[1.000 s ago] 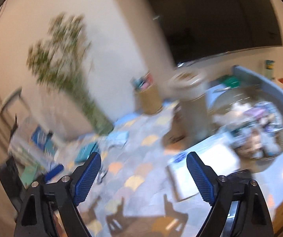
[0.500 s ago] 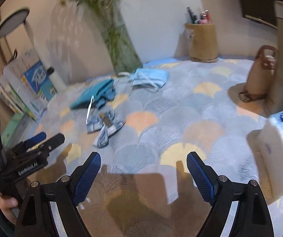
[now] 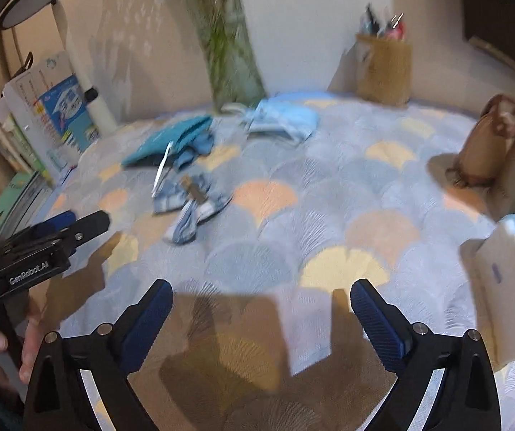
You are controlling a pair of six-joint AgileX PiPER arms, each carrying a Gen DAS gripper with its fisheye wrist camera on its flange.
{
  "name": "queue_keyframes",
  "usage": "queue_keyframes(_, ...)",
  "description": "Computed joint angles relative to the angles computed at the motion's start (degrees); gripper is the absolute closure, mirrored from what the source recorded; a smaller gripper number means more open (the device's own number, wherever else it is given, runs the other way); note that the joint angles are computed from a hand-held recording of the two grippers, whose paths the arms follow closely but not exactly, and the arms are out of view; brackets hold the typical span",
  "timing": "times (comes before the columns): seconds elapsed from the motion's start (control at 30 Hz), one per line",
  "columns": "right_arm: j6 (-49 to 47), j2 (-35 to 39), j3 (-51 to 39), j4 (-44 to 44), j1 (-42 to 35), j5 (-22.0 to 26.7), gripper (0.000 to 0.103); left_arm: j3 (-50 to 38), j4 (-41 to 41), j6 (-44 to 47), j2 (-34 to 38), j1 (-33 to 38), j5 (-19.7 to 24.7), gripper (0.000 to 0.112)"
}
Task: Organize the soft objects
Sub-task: 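Grasp the teal drawstring bag with the left tool while the right tool grasps the plaid hair clip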
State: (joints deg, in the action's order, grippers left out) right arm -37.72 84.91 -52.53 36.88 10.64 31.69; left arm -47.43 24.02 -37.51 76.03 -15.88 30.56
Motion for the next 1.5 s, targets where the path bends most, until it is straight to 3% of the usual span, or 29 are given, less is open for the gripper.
queue_keyframes(0.1,6.4,2.8,-8.0,-6.7,0.2,9.7,0.004,-5.5,8.9,0.9,0.3,-3.7,12.6,0.030)
queue_keyframes(0.17,9.6,4.5,-13.8,-10.1,1.6,14.5,0.004,-7.7,12.6,1.9,-1.1,-4.4,16.0,0.030)
queue_keyframes(0.23,12.5,6.6,-19.0,-13.3,4.4,15.9,0.003,-8.6,12.6,4.4,-1.6,-2.5,14.3,0.028)
queue_keyframes(0.3,13.3,8.8,-21.1,-15.3,7.1,13.9,0.003,-11.3,12.2,8.2,2.0,0.2,12.6,0.028)
queue_keyframes(0.47,15.2,15.2,-23.3,-16.6,10.8,9.1,0.003,-16.3,-5.4,36.1,12.7,9.6,2.4,0.030)
queue_keyframes(0.63,14.7,17.6,-23.6,-16.4,11.3,6.6,0.003,-21.8,-20.3,52.5,17.9,15.9,-0.1,0.036)
queue_keyframes(0.83,21.8,21.5,-26.8,-24.6,14.3,3.8,0.003,-27.0,-16.7,56.4,24.5,13.2,2.9,0.036)
queue_keyframes(0.97,26.8,21.9,-26.4,-31.0,17.2,1.2,0.004,-28.3,-29.5,68.7,24.0,16.2,5.9,0.034)
queue_keyframes(1.03,25.4,21.7,-25.8,-28.9,16.7,0.5,0.009,-28.0,-28.7,67.9,23.7,16.6,4.5,0.035)
queue_keyframes(1.1,24.9,20.8,-24.2,-27.3,15.8,-1.4,0.034,-29.3,-26.6,66.2,25.1,16.5,5.0,0.038)
queue_keyframes(1.13,25.0,20.4,-23.7,-27.0,15.7,-2.3,0.040,-30.3,-25.7,65.1,26.1,16.5,5.7,0.043)
queue_keyframes(1.2,24.4,19.7,-22.4,-25.5,15.1,-3.8,0.055,-32.3,-30.6,67.8,27.3,18.0,8.6,0.089)
queue_keyframes(1.23,23.0,19.4,-22.0,-23.6,14.5,-4.1,0.057,-33.2,-35.6,70.1,27.6,19.3,10.1,0.094)
queue_keyframes(1.37,15.6,18.3,-20.1,-13.9,11.8,-5.2,0.074,-30.7,-46.6,75.1,24.2,22.5,8.9,0.101)
queue_keyframes(1.5,8.9,16.9,-18.0,-6.8,10.5,-6.7,0.079,-27.9,-56.0,79.3,19.6,25.4,9.4,0.101)
